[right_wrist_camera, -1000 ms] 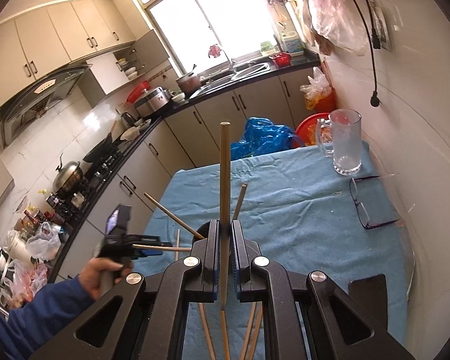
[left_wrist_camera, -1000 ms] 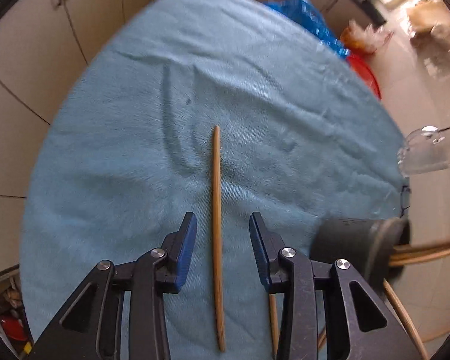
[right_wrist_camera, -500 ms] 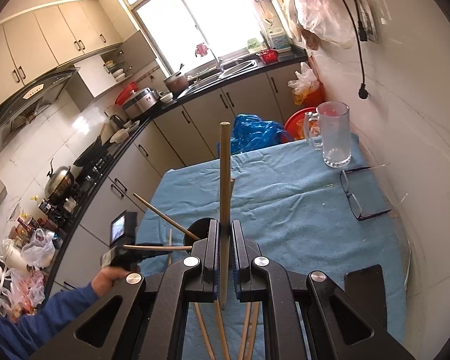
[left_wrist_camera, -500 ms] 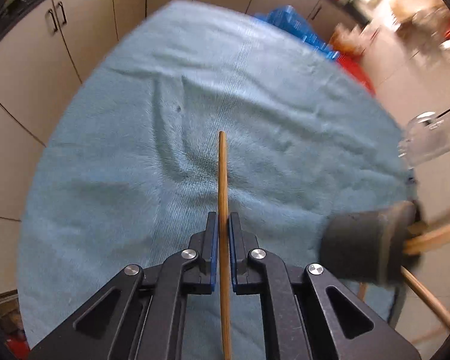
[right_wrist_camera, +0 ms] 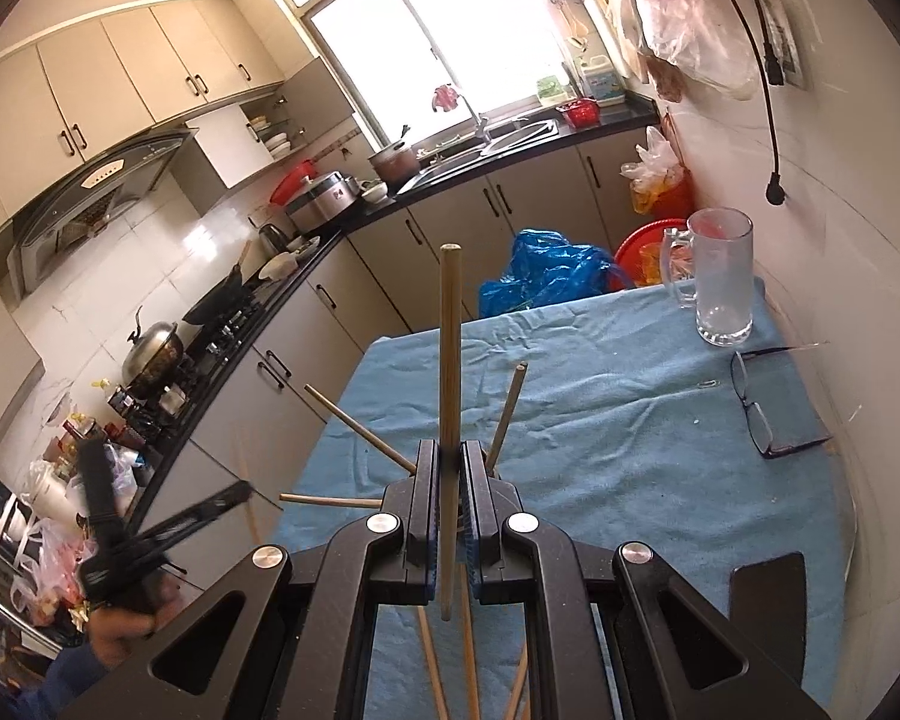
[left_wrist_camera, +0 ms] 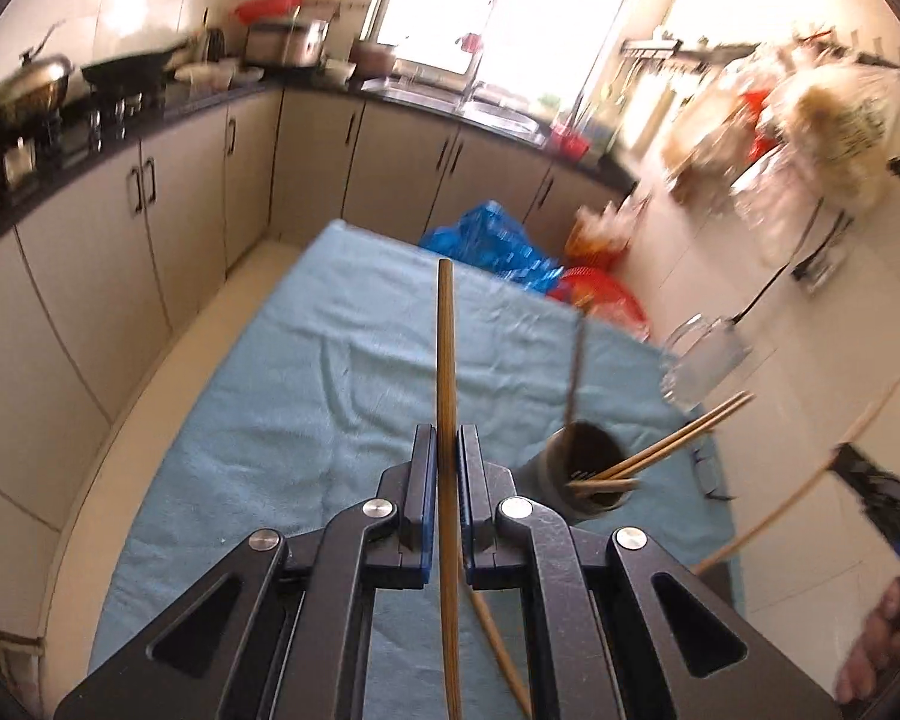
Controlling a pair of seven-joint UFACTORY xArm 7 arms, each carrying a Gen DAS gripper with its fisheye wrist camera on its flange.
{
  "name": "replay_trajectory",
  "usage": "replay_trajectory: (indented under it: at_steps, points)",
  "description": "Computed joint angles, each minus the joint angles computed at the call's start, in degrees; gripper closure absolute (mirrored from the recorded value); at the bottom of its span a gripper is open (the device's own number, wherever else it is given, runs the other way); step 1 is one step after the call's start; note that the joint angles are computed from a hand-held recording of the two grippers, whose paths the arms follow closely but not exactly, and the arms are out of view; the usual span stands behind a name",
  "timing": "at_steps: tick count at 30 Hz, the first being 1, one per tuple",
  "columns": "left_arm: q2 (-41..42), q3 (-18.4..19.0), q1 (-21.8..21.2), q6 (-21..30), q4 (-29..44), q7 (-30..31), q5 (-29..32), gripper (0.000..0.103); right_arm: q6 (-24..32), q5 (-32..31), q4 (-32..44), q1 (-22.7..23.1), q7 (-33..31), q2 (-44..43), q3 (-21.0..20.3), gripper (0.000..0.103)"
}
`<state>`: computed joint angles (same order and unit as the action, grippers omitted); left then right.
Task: Organize utensils
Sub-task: 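Carry both held chopsticks upright over the black holder and lower them in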
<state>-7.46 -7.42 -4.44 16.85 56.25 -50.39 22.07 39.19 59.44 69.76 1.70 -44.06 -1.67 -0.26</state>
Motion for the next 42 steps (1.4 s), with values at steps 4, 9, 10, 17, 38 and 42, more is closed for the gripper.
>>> replay_trajectory:
  at_steps: [4, 9, 10, 17, 38, 42]
  points:
    - [-2.34, -1.71, 0.18, 0.00, 1.99, -2.37, 2.50, 0.097, -0.94, 1.22, 1.20, 0.05, -1.46, 1.14, 0.32, 0.095]
    - [1.10, -4.54, 0.34, 1.58, 10.54, -7.53, 9.02, 0.097, -2.79, 2.24, 3.73, 0.29, -3.12, 2.83, 1.35, 0.095]
    - [2.20, -4.47, -0.03, 2.06, 12.21, -9.00, 10.87, 0.097, -3.05, 2.50, 4.15, 0.29, -3.28, 3.11, 1.55, 0.095]
    - [17.22, -0.92, -6.80, 5.50, 29.62, -18.40, 23.46, 0.097, -6.82, 2.31, 7.85, 0.25, -2.53, 6.32, 3.13, 0.095]
    - [29.82, 15.56, -19.64, 3.71, 35.72, -28.26, 31.26, 0.097, -12.00, -8.02, 17.47, -0.55, 4.87, 17.13, 8.77, 0.095]
    - [28.92, 14.80, -18.68, 3.84, 34.16, -26.37, 28.99, 0.096, -10.77, -12.65, 20.17, -0.53, 8.96, 20.25, 9.45, 0.095]
